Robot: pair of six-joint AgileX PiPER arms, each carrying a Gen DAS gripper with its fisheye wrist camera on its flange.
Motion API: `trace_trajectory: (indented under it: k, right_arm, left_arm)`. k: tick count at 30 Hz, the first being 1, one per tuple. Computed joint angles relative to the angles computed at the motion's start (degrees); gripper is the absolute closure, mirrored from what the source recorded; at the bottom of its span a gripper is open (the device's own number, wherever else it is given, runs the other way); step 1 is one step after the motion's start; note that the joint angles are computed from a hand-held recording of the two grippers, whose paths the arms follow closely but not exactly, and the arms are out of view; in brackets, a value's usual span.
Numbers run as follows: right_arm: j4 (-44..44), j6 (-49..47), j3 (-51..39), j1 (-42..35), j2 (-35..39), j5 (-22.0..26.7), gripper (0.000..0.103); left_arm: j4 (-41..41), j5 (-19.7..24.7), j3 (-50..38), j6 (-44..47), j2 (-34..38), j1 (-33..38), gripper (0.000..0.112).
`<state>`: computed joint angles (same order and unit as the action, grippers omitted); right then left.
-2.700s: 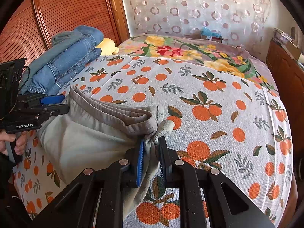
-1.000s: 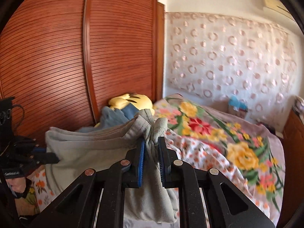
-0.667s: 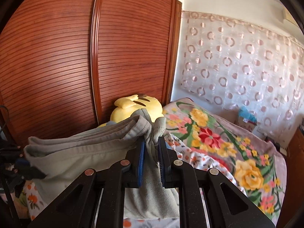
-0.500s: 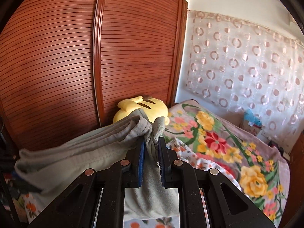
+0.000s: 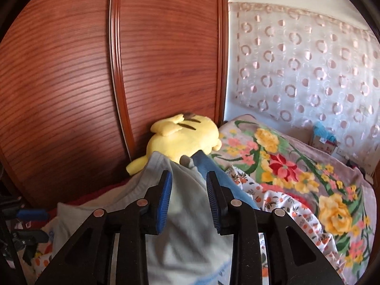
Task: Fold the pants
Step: 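Lift the pants bundle with the left gripper onto the blue jeans stack, then open the left gripper and release the pants on the jeans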
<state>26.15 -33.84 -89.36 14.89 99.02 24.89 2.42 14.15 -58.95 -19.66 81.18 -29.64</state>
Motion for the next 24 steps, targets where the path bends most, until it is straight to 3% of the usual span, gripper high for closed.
trace_trajectory:
  k: [2, 5, 10, 16, 20, 24]
  right_arm:
    - [0.31, -0.36, 4.72, 0.26, -3.0, -2.65, 0.072]
    - [3.55, -3.06, 9.84, -0.52, -6.11, -2.63, 0.072]
    - [-4.93, 4.77, 12.22, 1.27, -6.68, -2.67, 0.072]
    - [-12.66, 14.12, 3.7, 1.8, -1.56, 1.76, 0.072]
    - [-11.95, 15.36, -0.57, 1.38, 1.69, 3.38, 0.072]
    - [-10.85, 15.86, 2.61, 1.44, -1.41, 2.34, 0.072]
  left_arm:
    - [-3.99, -0.46, -0.99, 4.56, 0.86, 0.06, 0.073]
    - [-10.68, -0.52, -3.25, 12.28, 2.98, -0.15, 0.073]
    - [-5.77, 2.57, -6.38, 8.45, 6.6, -1.6, 0.073]
    - [-6.27, 3.29, -3.99, 9.19, 6.43, -0.84, 0.073]
    - [-2.36, 3.56, -3.29, 5.45, 5.96, -1.7, 0.073]
    - [5.03, 4.32, -3.53, -1.3, 5.43, -3.21, 0.073]
